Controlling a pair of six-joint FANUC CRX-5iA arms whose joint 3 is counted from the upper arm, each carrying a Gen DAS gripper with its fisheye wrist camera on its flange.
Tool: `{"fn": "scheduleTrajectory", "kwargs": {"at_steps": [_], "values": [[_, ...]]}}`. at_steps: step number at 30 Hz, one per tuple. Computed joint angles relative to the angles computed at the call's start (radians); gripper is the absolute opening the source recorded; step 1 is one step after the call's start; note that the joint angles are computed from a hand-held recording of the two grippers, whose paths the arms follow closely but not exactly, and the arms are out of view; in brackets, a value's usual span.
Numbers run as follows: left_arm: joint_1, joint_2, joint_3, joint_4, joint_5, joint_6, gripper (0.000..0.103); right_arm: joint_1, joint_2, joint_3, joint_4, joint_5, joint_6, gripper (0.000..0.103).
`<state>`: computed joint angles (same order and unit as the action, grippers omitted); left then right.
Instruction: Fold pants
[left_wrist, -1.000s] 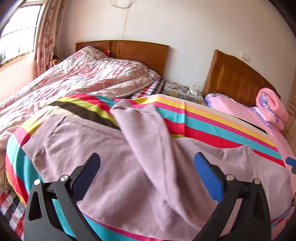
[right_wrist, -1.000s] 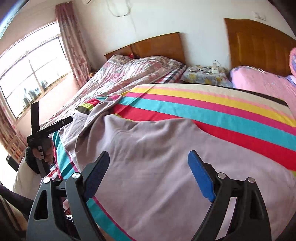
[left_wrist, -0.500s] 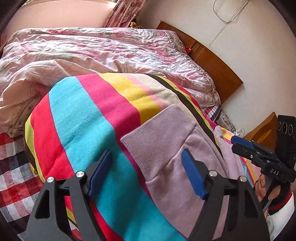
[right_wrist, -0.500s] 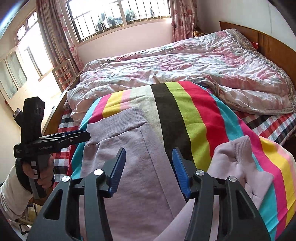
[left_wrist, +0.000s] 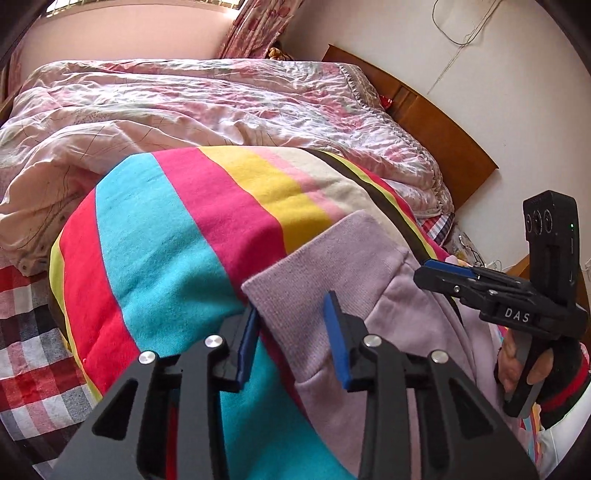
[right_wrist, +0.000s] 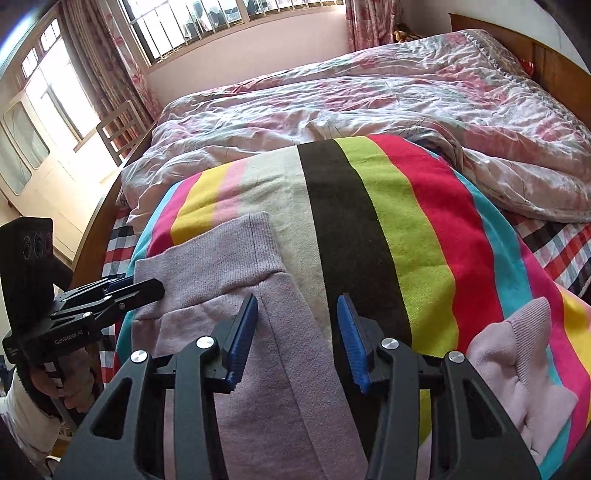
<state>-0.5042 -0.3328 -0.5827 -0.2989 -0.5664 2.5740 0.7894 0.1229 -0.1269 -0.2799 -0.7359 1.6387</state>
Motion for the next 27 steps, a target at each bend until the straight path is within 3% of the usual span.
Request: {"fn": "scheduleTrajectory", "kwargs": {"at_steps": [3, 4, 5, 7, 9, 12, 15, 16, 18, 19, 20, 22, 24, 26, 27], "values": [[-0.022, 0.016, 0.023, -0.039, -0.021, 0.034, 0.029, 0.041, -0.020, -0.037, 0.058, 0.033, -0.008, 0.022], [-0.036, 0.021, 0.037, -0.064, -0.039, 0.054, 0.014, 0.055, -0.040, -0.063, 0.092, 0.065, -0.032, 0.011], [-0.054, 0.018, 0.051, -0.094, -0.058, 0.082, 0.006, 0.068, -0.064, -0.093, 0.130, 0.097, -0.060, 0.011], [-0.129, -0.003, 0.089, -0.228, -0.094, 0.191, 0.005, 0.090, -0.107, -0.144, 0.201, 0.151, -0.119, 0.011], [-0.241, 0.022, 0.171, -0.395, -0.208, 0.290, 0.005, 0.106, -0.123, -0.179, 0.298, 0.190, -0.216, 0.011], [-0.224, 0.076, 0.223, -0.368, -0.250, 0.224, 0.005, 0.119, -0.080, -0.173, 0.385, 0.186, -0.319, 0.011], [-0.120, 0.117, 0.193, -0.218, -0.212, 0.105, 0.005, 0.142, -0.028, -0.174, 0.469, 0.163, -0.400, 0.012], [-0.101, 0.125, 0.177, -0.203, -0.199, 0.092, 0.011, 0.142, -0.033, -0.186, 0.484, 0.175, -0.429, 0.014], [-0.134, 0.110, 0.164, -0.279, -0.194, 0.173, 0.018, 0.115, -0.057, -0.158, 0.388, 0.143, -0.403, 0.023], [-0.179, 0.113, 0.184, -0.346, -0.245, 0.237, 0.034, 0.093, -0.086, -0.150, 0.324, 0.132, -0.368, 0.037], [-0.242, 0.120, 0.213, -0.433, -0.327, 0.326, 0.060, 0.071, -0.131, -0.168, 0.287, 0.144, -0.349, 0.052], [-0.373, 0.113, 0.247, -0.588, -0.466, 0.494, 0.075, 0.024, -0.240, -0.239, 0.268, 0.177, -0.370, 0.059], [-0.427, 0.065, 0.232, -0.625, -0.430, 0.518, 0.081, -0.047, -0.325, -0.292, 0.234, 0.148, -0.402, 0.059], [-0.417, 0.037, 0.215, -0.568, -0.305, 0.431, 0.092, -0.156, -0.383, -0.326, 0.135, 0.099, -0.412, 0.059], [-0.384, 0.034, 0.204, -0.495, -0.214, 0.334, 0.095, -0.225, -0.403, -0.336, 0.056, 0.073, -0.392, 0.059]]}}
